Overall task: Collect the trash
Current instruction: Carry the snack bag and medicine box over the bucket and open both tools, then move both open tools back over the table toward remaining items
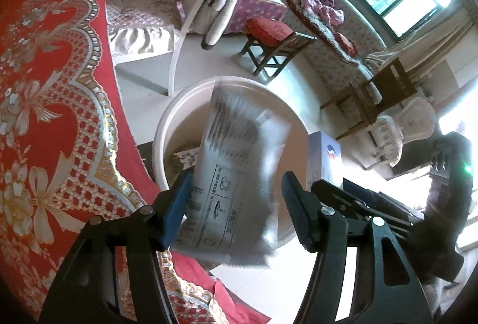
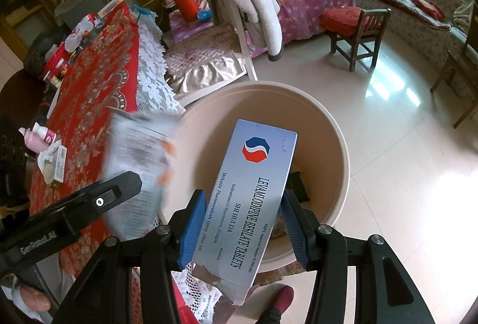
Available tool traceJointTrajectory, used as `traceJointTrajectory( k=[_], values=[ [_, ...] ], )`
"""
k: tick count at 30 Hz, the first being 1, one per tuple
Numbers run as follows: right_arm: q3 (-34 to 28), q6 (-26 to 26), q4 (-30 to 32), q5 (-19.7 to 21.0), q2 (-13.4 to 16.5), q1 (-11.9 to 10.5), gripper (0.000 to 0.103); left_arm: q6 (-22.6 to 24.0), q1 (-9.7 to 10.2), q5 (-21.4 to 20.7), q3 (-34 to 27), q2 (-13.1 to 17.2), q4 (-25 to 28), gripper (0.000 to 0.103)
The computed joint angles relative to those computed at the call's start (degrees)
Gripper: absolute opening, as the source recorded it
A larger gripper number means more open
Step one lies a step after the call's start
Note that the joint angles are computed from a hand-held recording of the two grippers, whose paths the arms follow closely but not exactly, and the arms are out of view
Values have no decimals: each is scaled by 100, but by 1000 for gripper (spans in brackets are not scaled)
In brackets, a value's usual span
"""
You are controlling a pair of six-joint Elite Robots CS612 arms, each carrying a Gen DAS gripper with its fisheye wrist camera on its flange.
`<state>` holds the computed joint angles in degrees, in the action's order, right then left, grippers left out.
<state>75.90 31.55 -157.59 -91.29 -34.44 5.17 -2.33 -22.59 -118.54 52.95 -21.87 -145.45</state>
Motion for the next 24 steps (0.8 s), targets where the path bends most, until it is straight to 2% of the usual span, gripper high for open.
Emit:
traceJointTrajectory(
  k=[1, 8, 24],
  values=[
    [-8, 22, 27, -21, 4, 0, 50, 31, 2, -18, 4, -1, -13, 65],
    [-24, 151, 193, -4, 24, -27, 52, 34, -4, 66, 108, -54, -96, 66],
    [-288, 5, 246, 51, 105, 115, 54, -57, 52, 1004, 672, -343, -947, 66]
  ],
)
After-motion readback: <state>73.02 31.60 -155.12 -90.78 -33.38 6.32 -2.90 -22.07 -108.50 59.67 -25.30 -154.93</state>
